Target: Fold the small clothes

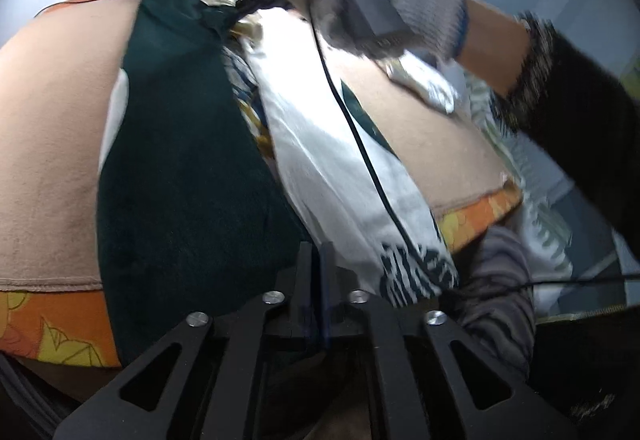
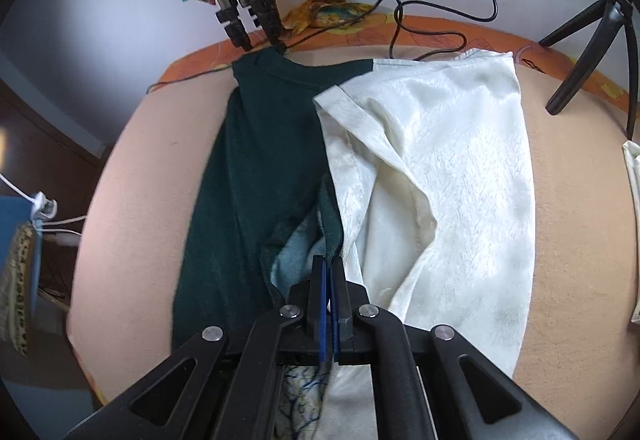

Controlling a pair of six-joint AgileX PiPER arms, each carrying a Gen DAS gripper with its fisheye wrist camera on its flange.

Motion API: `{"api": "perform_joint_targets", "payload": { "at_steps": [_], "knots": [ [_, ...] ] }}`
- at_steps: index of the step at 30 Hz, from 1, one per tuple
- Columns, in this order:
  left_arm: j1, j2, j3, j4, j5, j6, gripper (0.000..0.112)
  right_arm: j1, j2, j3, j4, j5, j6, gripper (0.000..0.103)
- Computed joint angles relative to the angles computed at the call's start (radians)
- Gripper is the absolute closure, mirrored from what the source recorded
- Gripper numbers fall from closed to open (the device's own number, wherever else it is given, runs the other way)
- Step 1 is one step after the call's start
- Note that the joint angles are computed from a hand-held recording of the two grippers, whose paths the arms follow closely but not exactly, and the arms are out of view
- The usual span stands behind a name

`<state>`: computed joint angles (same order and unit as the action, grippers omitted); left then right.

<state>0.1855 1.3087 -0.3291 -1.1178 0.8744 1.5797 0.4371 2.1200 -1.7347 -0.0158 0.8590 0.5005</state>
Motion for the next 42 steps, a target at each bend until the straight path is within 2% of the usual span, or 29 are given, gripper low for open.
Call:
{"api": "perform_joint_targets", "payload": {
  "at_steps": [2, 4, 5, 6, 7, 9, 14, 21, 27, 29, 32, 33, 34, 35, 39, 42],
  "knots": [
    [0.042, -0.055, -0.001, 0.063, 0.057, -0.024, 0.101, -0.010, -0.006, 0.013, 0.053, -0.004, -0.062, 0.102],
    [0.144, -0.129, -0.007, 0.125, 0.149, -0.031, 0.101, -0.003, -0.050, 0.061, 0.045, -0.034, -0.068, 0.096],
    [0.198, -0.154, -0.015, 0.153, 0.189, -0.033, 0.100, 0.000, -0.077, 0.087, 0.042, -0.045, -0.082, 0.087],
    [0.277, -0.175, -0.029, 0.188, 0.237, -0.031, 0.097, 0.009, -0.117, 0.129, 0.030, -0.067, -0.076, 0.061],
    [0.327, -0.180, -0.041, 0.206, 0.261, -0.027, 0.093, 0.019, -0.162, 0.178, 0.012, -0.093, -0.057, 0.056],
    [0.436, -0.168, -0.071, 0.241, 0.295, -0.012, 0.090, 0.018, -0.262, 0.285, 0.053, -0.126, -0.095, 0.056],
    [0.541, -0.082, -0.123, 0.312, 0.244, -0.056, 0.090, 0.105, -0.544, 0.589, 0.027, -0.164, -0.020, 0.056],
    [0.499, 0.008, -0.109, 0.363, 0.142, -0.111, 0.090, 0.390, -0.838, 0.980, -0.132, -0.138, 0.335, 0.059],
    [0.478, 0.055, -0.094, 0.376, 0.134, -0.140, 0.090, 0.624, -0.880, 1.111, -0.255, -0.144, 0.681, 0.060],
    [0.487, 0.054, -0.096, 0.363, 0.150, -0.135, 0.090, 0.662, -0.873, 1.119, -0.267, -0.148, 0.729, 0.060],
    [0.486, 0.058, -0.099, 0.351, 0.171, -0.148, 0.090, 0.702, -0.850, 1.117, -0.288, -0.136, 0.752, 0.078],
    [0.483, 0.046, -0.092, 0.346, 0.167, -0.146, 0.095, 0.717, -0.837, 1.113, -0.306, -0.132, 0.776, 0.089],
    [0.481, 0.040, -0.086, 0.342, 0.166, -0.139, 0.106, 0.724, -0.834, 1.113, -0.315, -0.133, 0.788, 0.100],
    [0.482, 0.034, -0.080, 0.335, 0.168, -0.129, 0.107, 0.731, -0.838, 1.119, -0.324, -0.135, 0.805, 0.103],
    [0.515, 0.018, -0.071, 0.312, 0.217, -0.073, 0.110, 0.731, -0.893, 1.157, -0.343, -0.107, 0.863, 0.103],
    [0.518, -0.002, -0.071, 0.319, 0.220, -0.057, 0.110, 0.736, -0.954, 1.176, -0.303, -0.135, 0.822, 0.103]
  ]
}}
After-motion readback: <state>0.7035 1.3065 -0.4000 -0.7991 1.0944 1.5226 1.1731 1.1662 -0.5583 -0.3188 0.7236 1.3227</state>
